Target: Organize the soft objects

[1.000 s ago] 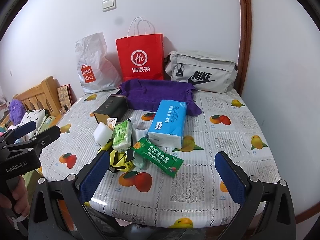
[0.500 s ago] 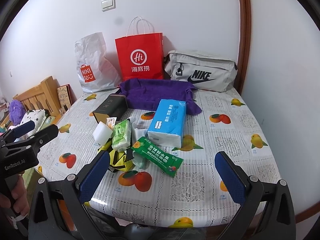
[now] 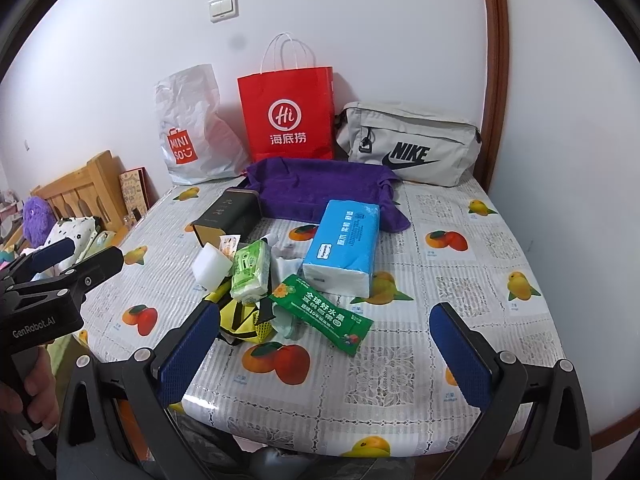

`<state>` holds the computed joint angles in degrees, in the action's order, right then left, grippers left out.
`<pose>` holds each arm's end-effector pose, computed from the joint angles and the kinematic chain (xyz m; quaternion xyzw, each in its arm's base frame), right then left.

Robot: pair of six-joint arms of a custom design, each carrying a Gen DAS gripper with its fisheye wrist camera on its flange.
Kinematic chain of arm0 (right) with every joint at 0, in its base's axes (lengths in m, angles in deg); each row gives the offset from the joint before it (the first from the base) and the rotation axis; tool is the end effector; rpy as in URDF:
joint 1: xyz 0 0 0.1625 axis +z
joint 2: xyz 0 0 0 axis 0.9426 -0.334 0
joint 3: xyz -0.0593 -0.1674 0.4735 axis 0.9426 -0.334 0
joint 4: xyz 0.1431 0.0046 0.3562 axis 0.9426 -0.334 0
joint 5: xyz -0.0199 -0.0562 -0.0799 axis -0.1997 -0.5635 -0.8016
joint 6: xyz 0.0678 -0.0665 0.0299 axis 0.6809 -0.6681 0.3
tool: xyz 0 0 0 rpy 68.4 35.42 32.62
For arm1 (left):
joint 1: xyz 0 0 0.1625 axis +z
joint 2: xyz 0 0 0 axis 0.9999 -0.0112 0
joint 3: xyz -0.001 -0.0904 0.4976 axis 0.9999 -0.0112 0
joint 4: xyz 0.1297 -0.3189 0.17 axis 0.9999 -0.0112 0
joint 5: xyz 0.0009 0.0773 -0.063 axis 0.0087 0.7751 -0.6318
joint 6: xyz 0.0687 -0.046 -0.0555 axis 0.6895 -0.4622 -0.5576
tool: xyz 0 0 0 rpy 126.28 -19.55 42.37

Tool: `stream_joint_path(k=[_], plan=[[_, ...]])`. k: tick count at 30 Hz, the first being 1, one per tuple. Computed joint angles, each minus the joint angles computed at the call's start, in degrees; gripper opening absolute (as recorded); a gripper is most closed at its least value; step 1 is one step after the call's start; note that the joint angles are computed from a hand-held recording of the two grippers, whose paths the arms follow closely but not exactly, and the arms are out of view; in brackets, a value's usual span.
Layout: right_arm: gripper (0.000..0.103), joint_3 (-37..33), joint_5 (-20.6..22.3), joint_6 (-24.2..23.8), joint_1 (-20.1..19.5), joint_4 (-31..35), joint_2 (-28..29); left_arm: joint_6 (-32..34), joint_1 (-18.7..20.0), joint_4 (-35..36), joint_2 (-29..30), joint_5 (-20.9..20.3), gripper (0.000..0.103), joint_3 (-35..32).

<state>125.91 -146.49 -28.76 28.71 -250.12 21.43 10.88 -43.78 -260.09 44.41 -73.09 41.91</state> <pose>0.2010 -0.6836 0.2845 0.2318 -0.8586 0.3553 0.2878 -0.3393 -0.6633 0.1650 0.1309 0.8209 -0.4314 0.3504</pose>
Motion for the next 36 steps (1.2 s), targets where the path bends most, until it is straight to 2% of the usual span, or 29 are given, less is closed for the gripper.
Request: stream_joint_path(k=[11, 20, 26, 36], plan=[[0.103, -0.6, 0.2, -0.1, 0.1, 1.2, 0.2, -0.9, 0.5, 0.8, -0.3, -0.4, 0.103, 0.0], [0.103, -2.3, 1.3, 1.0, -1.5, 5.3, 1.0, -5.0, 3.8, 4.3, -0.7, -2.6, 0.103, -0.6], [0.103, -3.4, 2.8, 0.6, -3.1, 6.3, 2.2, -2.7, 7.1, 4.7, 0.5, -8.9, 0.103, -2.2], [0.103, -6.6, 3.0, -1.6, -5.1, 9.5, 5.0, 5.3, 12.1, 8.4, 4.8, -19.0, 0.103, -11.4]])
